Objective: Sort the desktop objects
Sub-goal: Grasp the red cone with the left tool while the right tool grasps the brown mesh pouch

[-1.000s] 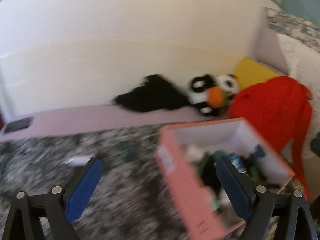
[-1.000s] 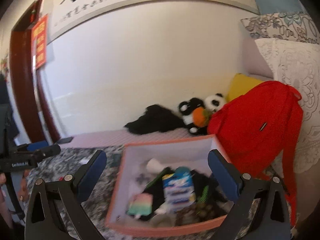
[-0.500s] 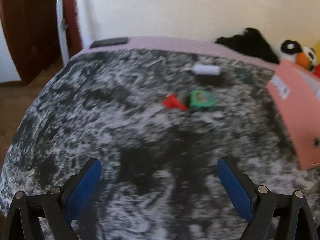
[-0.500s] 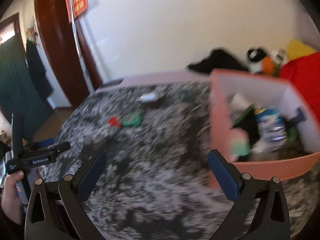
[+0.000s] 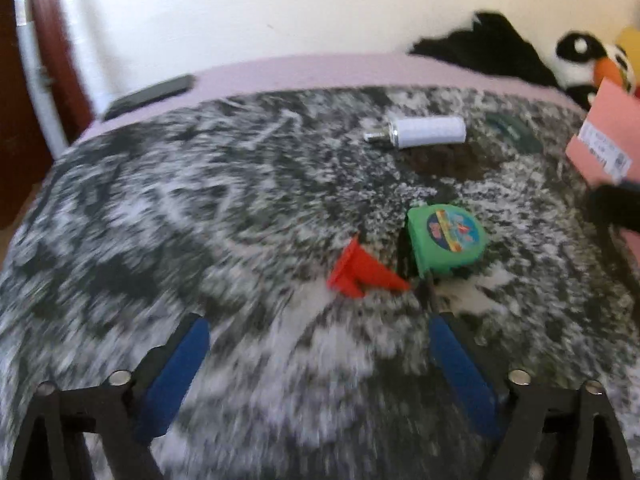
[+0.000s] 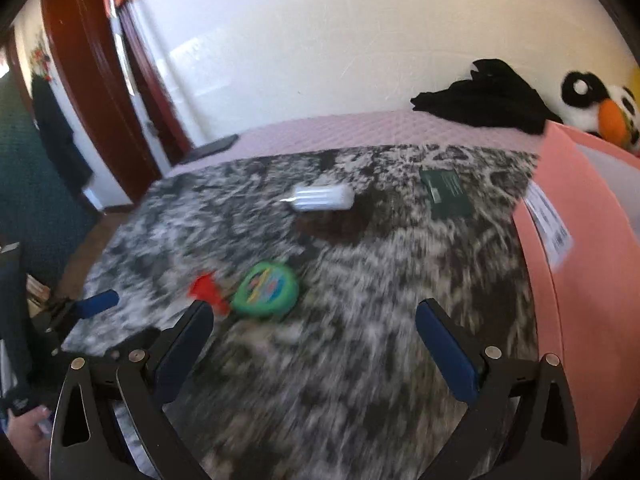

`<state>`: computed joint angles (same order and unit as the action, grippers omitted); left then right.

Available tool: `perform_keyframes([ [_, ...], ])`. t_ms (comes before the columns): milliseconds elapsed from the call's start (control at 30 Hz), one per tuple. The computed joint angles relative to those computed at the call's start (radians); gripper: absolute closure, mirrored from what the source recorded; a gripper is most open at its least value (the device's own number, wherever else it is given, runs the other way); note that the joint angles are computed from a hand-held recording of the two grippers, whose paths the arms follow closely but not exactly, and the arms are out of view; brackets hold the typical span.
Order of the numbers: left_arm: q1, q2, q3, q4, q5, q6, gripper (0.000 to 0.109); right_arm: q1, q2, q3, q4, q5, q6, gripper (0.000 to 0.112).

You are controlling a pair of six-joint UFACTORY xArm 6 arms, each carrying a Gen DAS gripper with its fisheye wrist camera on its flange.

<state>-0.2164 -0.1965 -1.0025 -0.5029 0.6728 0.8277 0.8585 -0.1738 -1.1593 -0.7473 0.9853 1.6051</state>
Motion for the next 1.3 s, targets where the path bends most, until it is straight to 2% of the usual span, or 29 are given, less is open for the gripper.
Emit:
perform_keyframes([
  [200, -0.029, 0.192, -0.136, -0.019, 0.043, 0.094, 0.021, -0.186, 0.087, 0.007, 0.102, -0.168, -0.098, 0.01],
  [400, -0.07, 0.241, -0.167, -0.11, -0.002, 0.23, 0.023, -0.27, 0.251, -0.097, 0.14, -0.208, -0.183, 0.009],
  [433, -0.075, 0.244, -0.172, -0.125, -0.002, 0.244, 0.031, -0.276, 0.277, -0.118, 0.132, -0.207, -0.185, 0.009],
  [500, -0.079, 0.257, -0.192, -0.148, 0.012, 0.258, 0.055, -0.275, 0.327, -0.174, 0.087, -0.177, -0.196, 0.011],
  [533, -0.081, 0.264, -0.203, -0.152, 0.018, 0.258, 0.07, -0.274, 0.353, -0.206, 0.088, -0.151, -0.226, 0.019],
  [600, -0.076, 0.27, -0.218, -0.168, 0.039, 0.251, 0.07, -0.268, 0.379, -0.244, 0.084, -0.12, -0.267, 0.069],
  [667, -0.062, 0.264, -0.215, -0.195, 0.06, 0.25, 0.07, -0.267, 0.363, -0.232, 0.099, -0.144, -0.279, 0.081],
  [767, -0.031, 0.233, -0.199, -0.23, 0.101, 0.232, 0.07, -0.269, 0.284, -0.139, 0.118, -0.219, -0.241, 0.087],
  [867, -0.006, 0.154, -0.134, -0.253, 0.103, 0.239, 0.07, -0.234, 0.196, -0.059, 0.101, -0.226, -0.191, 0.09],
  [1000, 0.033, 0.015, -0.033, -0.271, 0.115, 0.258, 0.07, -0.128, 0.089, -0.001, 0.037, -0.163, -0.118, 0.091],
  [1100, 0.062, -0.107, 0.043, -0.265, 0.147, 0.264, 0.07, -0.02, 0.026, 0.009, -0.008, -0.085, -0.071, 0.092],
  [1300, 0.141, -0.336, 0.165, -0.272, 0.274, 0.275, 0.07, 0.2, -0.02, -0.042, -0.063, 0.081, 0.007, 0.092],
])
